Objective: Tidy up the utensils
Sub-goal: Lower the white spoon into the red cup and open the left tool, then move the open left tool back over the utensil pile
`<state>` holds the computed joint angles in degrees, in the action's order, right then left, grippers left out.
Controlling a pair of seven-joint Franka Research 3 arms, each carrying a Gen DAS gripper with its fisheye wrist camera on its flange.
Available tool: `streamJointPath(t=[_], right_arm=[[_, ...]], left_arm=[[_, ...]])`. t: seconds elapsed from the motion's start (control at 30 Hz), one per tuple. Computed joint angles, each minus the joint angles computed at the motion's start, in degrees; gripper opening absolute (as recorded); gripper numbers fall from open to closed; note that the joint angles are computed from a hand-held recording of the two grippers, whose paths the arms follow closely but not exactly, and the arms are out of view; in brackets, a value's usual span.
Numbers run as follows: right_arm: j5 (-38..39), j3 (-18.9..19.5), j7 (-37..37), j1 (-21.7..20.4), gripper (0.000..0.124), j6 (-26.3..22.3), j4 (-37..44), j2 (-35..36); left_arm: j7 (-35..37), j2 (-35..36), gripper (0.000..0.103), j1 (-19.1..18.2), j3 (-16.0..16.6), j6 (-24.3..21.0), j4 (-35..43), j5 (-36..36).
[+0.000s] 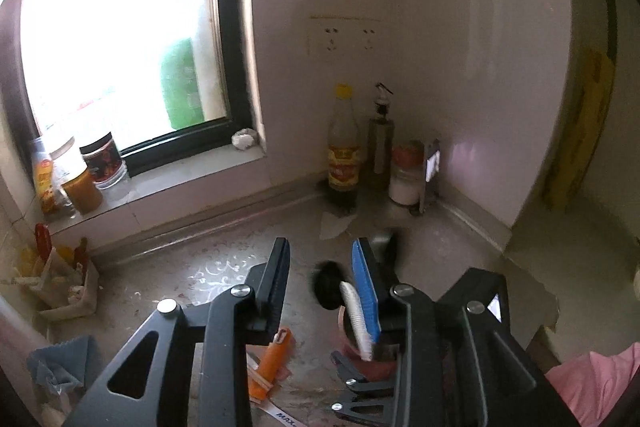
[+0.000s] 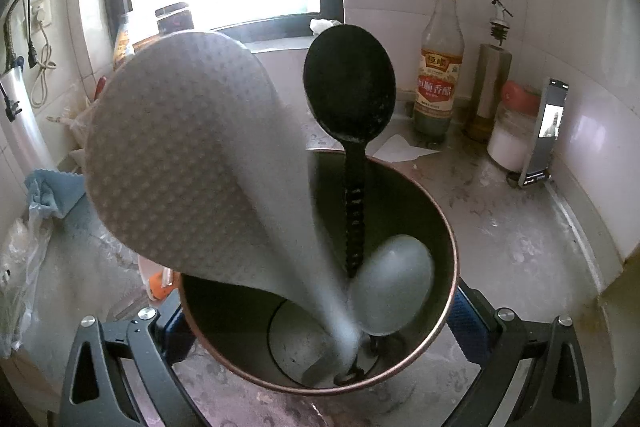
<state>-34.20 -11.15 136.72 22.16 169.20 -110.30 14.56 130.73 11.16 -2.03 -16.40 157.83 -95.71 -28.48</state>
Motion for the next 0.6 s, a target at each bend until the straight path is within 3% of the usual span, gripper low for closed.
streamJointPath(t=[0.13, 0.37, 0.6], right_arm=[[0.32, 0.08, -0.50, -0.09, 0.103, -0.12, 0.24, 0.15], [0.48, 0.03, -0.94, -0.02, 0.103, -0.14, 0.27, 0.19], [0.54, -0.01, -0.94, 0.01, 0.103, -0.10, 0.00, -0.01]], left_arm=[[-2.43, 0.14, 0.042, 0.54, 0.80, 1.52, 0.31, 0.02], [-13.02, 1.19, 0.055, 1.50, 3.07, 3.22, 1.01, 5.77], [-29.02, 2.72, 0.065, 1.51, 6.78, 1.97, 1.88, 17.74]])
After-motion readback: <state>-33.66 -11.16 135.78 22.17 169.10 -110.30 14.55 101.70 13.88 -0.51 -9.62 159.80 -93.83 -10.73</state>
